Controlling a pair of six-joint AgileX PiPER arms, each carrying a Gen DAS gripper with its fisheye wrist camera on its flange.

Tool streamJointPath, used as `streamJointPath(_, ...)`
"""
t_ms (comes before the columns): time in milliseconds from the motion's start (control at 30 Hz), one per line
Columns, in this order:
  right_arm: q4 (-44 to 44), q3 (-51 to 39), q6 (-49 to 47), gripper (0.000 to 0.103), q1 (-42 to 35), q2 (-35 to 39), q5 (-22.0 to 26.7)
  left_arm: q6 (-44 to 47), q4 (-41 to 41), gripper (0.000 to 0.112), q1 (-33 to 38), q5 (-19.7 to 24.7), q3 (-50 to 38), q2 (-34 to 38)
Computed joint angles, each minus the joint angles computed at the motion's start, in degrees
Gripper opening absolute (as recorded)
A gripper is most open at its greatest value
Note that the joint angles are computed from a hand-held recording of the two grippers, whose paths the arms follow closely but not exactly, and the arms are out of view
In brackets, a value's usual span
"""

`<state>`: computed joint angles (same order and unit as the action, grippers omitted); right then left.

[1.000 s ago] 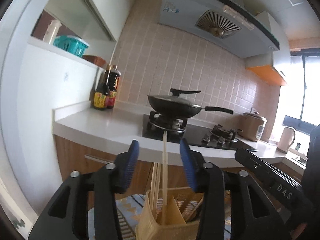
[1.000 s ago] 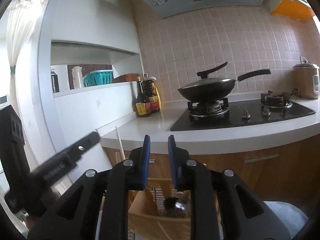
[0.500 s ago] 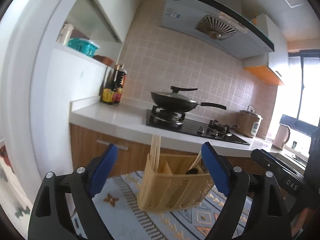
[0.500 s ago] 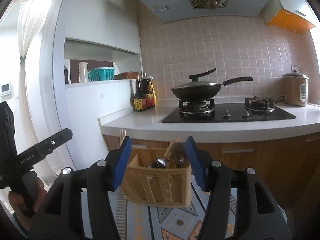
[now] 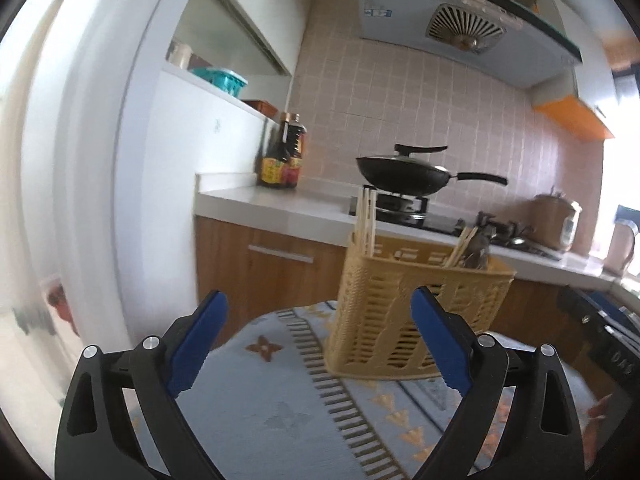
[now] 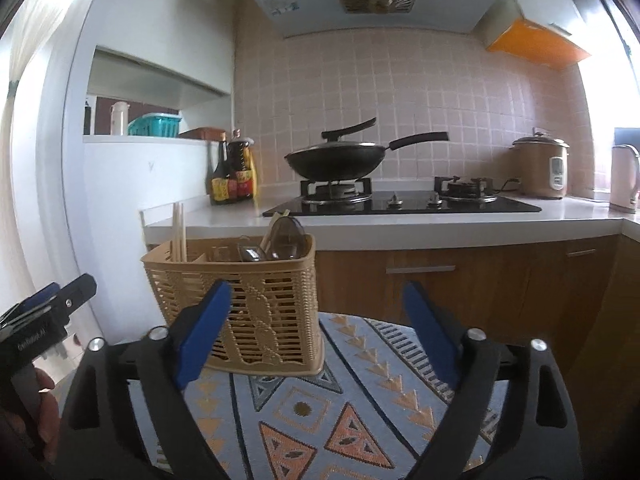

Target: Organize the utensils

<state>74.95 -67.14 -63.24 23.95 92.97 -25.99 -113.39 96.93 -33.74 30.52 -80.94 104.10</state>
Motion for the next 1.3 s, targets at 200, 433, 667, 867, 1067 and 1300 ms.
streamJointPath(200, 2.3, -0.7, -4.6, 0.091, 0.1, 1.6, 0.4, 8.5, -8.5, 0.094, 0.9, 0.1, -1.9, 1.6)
streamJointPath(433, 11.5, -2.9, -10.8, 0.091, -4.3, 2.7, 6.1, 14.5, -11.7, 0.094, 0.1, 2.3, -4.1, 3.6)
streamJointPath(667, 8.2, -2.0, -9.3, 0.091, -3.0, 2.5, 3.3, 17.5, -11.0, 0.094, -1.8, 3.7, -4.9, 4.7)
streamJointPath(867, 7.2, -2.2, -10.8, 0.091, -0.8, 3.0, 0.7, 18.2, -11.2, 0.095, -1.9, 4.1, -5.6, 5.2)
streamJointPath(1067, 9.3, -3.0, -12.9, 0.091, -0.5, 3.6, -0.6, 18.6, -10.4, 0.095, -2.8, 6.3, -6.4, 6.1)
streamJointPath(1300, 9.9, -3.4, -14.1, 0.091, -0.1, 3.9, -1.5, 19.2, -10.7, 0.095, -2.9, 6.2, -6.5, 6.0)
